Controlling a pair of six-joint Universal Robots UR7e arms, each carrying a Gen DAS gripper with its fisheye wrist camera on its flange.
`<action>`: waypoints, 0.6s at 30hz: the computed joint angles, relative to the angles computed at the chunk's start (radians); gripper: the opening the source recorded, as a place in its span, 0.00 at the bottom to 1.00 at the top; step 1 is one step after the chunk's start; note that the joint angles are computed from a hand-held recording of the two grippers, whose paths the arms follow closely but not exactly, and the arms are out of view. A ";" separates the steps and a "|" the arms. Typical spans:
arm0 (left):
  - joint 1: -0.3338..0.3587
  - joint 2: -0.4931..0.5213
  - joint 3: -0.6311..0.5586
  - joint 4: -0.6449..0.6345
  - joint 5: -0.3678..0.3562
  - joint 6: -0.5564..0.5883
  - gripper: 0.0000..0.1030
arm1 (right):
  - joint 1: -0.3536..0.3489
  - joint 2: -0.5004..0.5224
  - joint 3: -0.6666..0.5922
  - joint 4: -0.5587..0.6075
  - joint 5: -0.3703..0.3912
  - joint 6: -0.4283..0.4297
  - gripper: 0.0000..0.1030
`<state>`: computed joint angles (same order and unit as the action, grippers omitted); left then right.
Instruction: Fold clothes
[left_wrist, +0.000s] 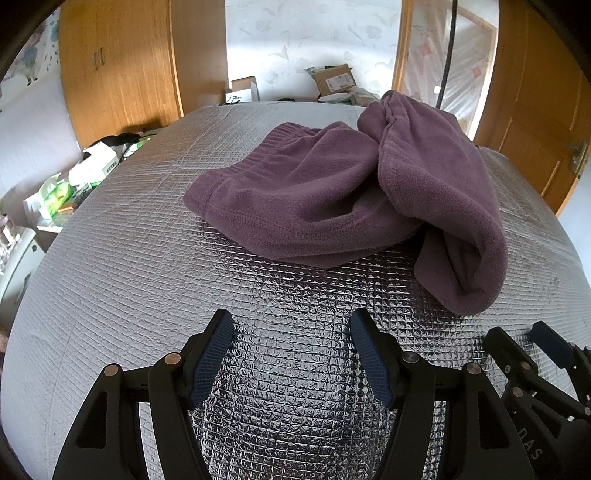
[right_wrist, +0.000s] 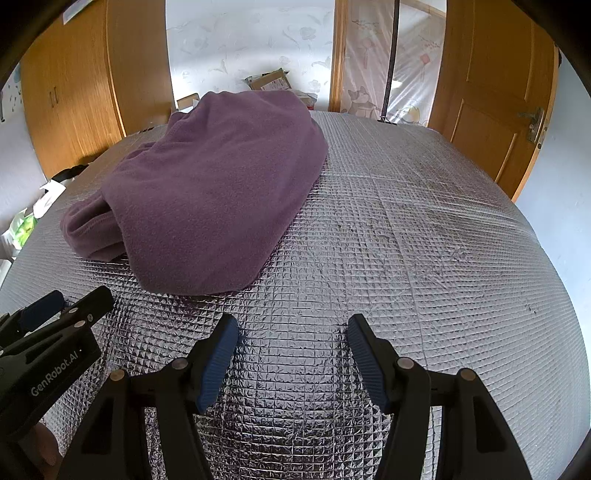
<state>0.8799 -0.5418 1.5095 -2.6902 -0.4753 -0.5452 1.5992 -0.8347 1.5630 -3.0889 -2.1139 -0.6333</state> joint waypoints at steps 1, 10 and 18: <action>0.000 0.002 -0.001 -0.001 0.000 0.000 0.67 | 0.000 0.001 -0.001 0.001 0.001 0.000 0.61; 0.000 0.003 -0.003 0.002 0.002 0.000 0.67 | -0.003 0.003 -0.003 0.000 0.008 0.005 0.61; 0.004 -0.005 0.008 -0.027 -0.014 0.012 0.67 | -0.009 -0.005 0.007 0.006 0.023 0.018 0.61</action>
<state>0.8841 -0.5470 1.5177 -2.7169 -0.4895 -0.5332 1.5905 -0.8402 1.5697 -3.0834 -2.0908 -0.6154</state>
